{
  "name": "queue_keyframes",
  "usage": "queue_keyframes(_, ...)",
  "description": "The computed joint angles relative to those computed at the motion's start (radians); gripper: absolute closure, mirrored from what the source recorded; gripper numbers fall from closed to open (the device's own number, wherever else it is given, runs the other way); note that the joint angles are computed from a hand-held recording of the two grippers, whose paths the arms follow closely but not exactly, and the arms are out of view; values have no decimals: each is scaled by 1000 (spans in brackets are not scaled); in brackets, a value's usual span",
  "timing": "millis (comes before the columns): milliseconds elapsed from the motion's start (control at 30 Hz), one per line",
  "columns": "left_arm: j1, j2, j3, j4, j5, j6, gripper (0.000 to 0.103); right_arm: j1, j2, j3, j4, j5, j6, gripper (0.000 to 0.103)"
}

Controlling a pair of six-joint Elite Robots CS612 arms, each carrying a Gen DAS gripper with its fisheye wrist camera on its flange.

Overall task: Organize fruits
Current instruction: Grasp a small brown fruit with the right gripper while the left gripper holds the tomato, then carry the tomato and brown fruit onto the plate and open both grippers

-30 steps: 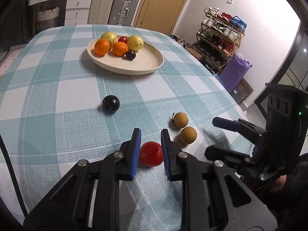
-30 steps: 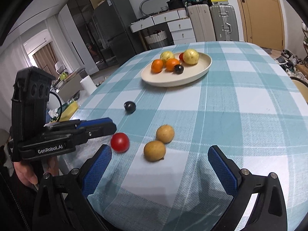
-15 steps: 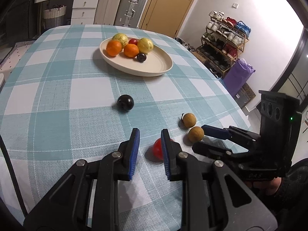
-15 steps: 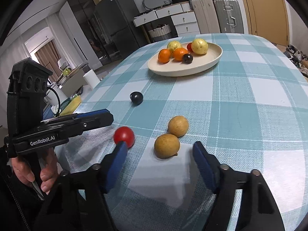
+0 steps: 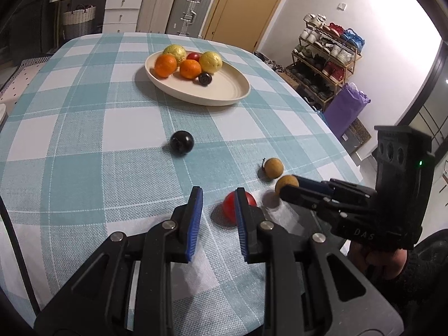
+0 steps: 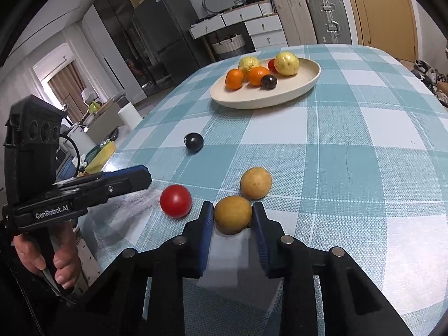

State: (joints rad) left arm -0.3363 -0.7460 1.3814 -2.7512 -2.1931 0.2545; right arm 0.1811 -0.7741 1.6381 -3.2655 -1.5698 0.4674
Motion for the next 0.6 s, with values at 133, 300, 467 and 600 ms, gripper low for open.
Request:
queue_keyframes(133, -7, -6, 7, 16, -1, 26, 76, 0, -3, 6, -24, -6, -4, 74)
queue_keyframes(300, -15, -7, 9, 32, 2, 43, 66, -1, -4, 11, -38, -3, -4, 74)
queue_keyframes(467, -26, -4, 4, 56, 21, 55, 64, -2, -5, 18, -51, -6, -3, 74)
queue_keyframes(600, -34, 0, -2, 73, 37, 67, 64, -3, -8, 25, -64, -11, -2, 74)
